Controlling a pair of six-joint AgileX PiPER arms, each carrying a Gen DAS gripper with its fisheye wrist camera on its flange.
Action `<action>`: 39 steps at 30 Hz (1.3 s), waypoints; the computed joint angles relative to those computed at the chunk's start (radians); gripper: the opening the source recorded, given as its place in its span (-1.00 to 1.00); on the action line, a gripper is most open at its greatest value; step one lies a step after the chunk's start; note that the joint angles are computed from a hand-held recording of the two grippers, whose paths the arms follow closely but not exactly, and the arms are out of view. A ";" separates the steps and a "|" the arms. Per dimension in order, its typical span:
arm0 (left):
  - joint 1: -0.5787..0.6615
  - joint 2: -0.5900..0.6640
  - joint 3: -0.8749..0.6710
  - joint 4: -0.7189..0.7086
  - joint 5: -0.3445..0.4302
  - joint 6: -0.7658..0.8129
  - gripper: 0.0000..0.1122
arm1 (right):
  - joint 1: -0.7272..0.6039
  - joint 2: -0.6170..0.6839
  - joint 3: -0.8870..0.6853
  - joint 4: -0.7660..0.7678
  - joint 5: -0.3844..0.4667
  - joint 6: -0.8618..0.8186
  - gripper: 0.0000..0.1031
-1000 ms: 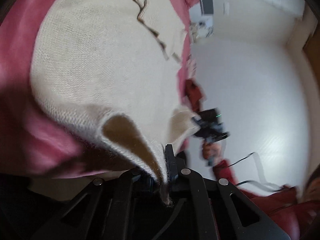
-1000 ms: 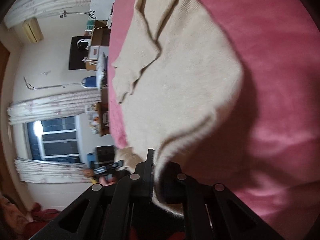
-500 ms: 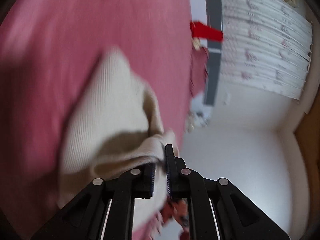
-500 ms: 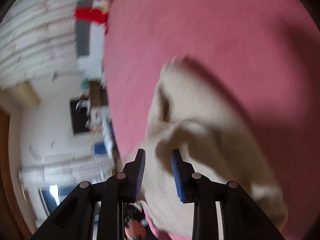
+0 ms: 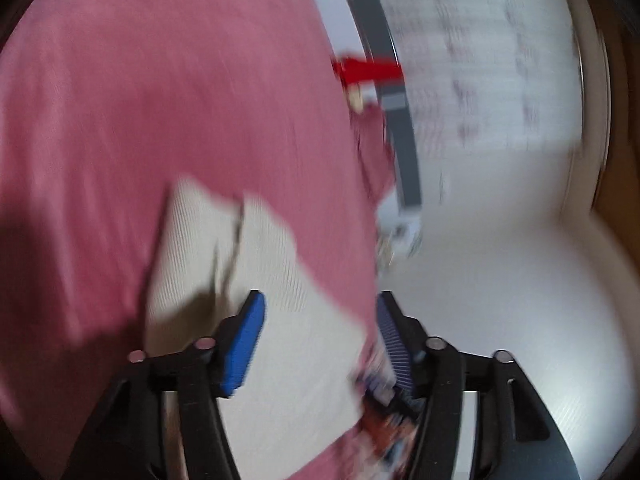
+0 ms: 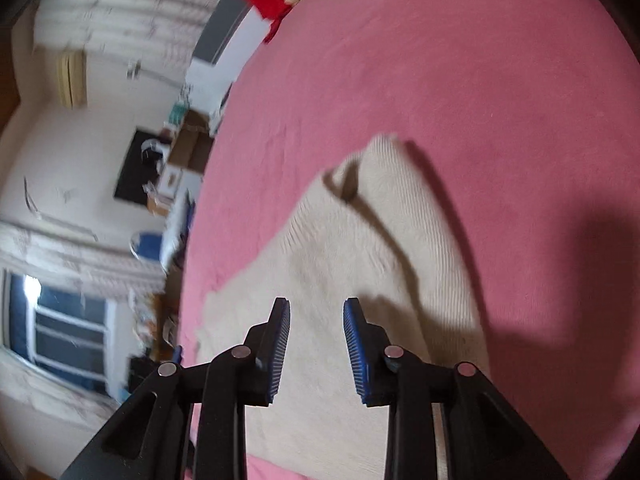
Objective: Fold clothes
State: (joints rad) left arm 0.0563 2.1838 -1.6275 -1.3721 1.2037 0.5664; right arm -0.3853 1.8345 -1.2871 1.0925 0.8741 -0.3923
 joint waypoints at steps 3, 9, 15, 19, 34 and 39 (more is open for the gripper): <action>-0.076 -0.045 0.076 0.199 -0.083 0.087 0.20 | 0.003 -0.021 0.043 -0.111 -0.059 0.039 -0.57; 0.002 -0.243 0.349 0.112 -0.218 0.208 0.22 | -0.129 -0.284 0.326 -0.099 -0.217 -0.029 -0.41; 0.029 -0.339 0.472 0.127 -0.260 0.308 0.44 | -0.139 -0.406 0.405 -0.263 -0.063 -0.076 -0.41; 0.005 -0.314 0.494 0.172 -0.219 0.318 0.44 | -0.143 -0.395 0.459 -0.269 -0.055 -0.074 -0.41; -0.173 -0.396 0.602 0.278 -0.527 0.312 0.49 | -0.381 -0.373 0.695 0.164 0.003 -0.556 -0.23; -0.321 -0.432 0.582 0.607 -0.674 0.038 0.48 | -0.311 -0.373 0.647 0.106 -0.060 -0.397 -0.26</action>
State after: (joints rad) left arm -0.2650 1.7519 -1.0451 -0.7647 0.5296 0.6041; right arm -0.6959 1.4617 -0.6397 1.1985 0.8140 -0.7894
